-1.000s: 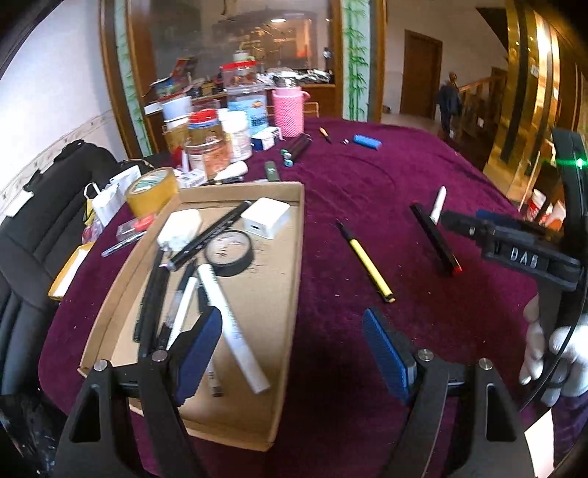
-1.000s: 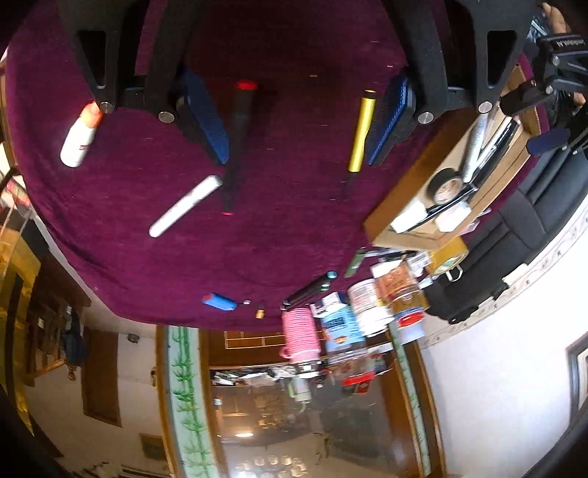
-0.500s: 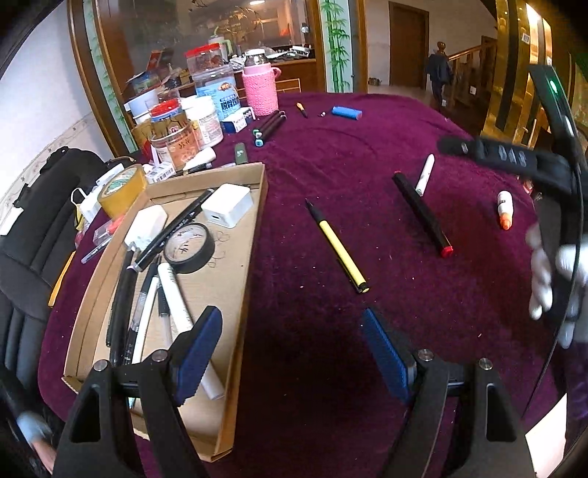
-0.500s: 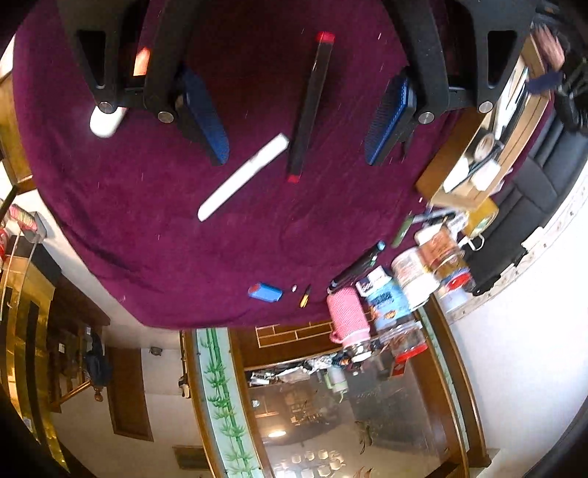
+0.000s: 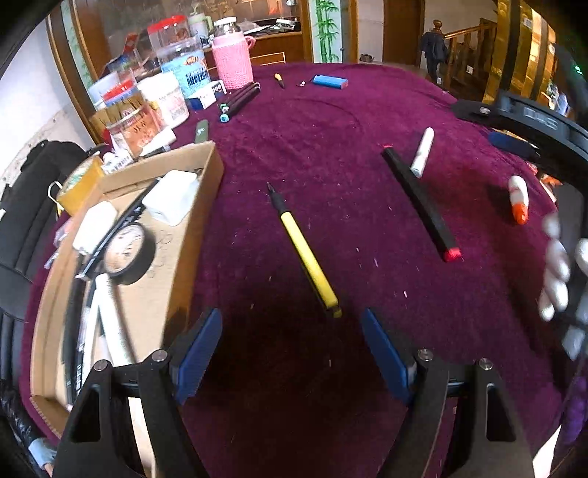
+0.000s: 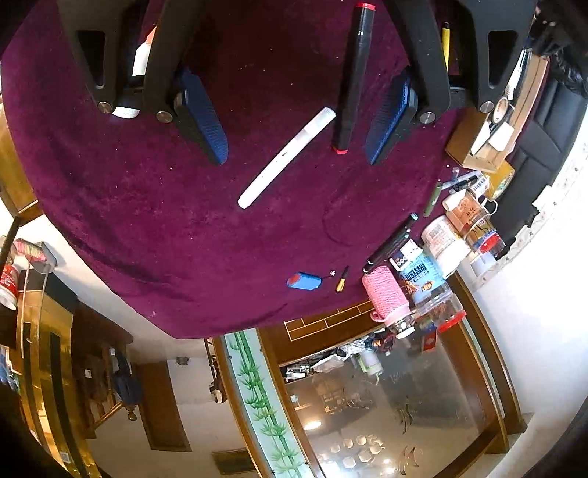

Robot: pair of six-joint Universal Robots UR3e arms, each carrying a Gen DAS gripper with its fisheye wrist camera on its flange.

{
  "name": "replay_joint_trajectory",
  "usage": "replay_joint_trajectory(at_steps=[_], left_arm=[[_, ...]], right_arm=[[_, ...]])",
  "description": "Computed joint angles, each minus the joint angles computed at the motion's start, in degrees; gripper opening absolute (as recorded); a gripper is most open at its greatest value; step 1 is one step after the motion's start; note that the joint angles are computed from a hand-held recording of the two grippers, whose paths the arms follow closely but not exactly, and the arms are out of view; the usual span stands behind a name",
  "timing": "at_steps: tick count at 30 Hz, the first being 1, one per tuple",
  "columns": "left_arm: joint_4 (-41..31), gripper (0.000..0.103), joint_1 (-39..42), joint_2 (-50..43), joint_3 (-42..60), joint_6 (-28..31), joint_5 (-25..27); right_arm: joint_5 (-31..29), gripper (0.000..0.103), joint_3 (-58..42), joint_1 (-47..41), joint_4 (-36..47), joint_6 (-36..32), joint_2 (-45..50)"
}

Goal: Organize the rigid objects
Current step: 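Grasp the yellow pen with the left tool while the right tool reaches the red-capped black marker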

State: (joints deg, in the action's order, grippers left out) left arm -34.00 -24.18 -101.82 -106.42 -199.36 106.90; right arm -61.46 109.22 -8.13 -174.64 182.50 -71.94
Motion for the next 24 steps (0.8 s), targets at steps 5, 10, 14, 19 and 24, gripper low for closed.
replay_joint_trajectory(at_steps=[5,10,14,19,24], left_arm=[[3.5,0.078,2.1,-6.0,2.4,-1.2,2.6],[5.8,0.078,1.1,-9.5,4.7,0.1,3.3],[7.6,0.079,2.2,-9.5,4.0,2.0,1.7],[10.1,0.08,2.4,-9.7,3.0,3.3,1.7],[9.2,0.082,2.4,-10.5,4.4,2.9,1.5]], right_arm=[[1.4,0.081,0.1,0.3,1.0,-0.3,-0.1],[-0.8,0.081,0.6,1.3,-0.8,-0.6,0.2],[-2.6,0.081,-0.1,1.9,-0.6,-0.5,1.1],[-3.9,0.081,-1.5,2.6,0.8,-0.6,2.3],[-4.0,0.081,-1.4,2.6,0.5,-0.7,2.2]])
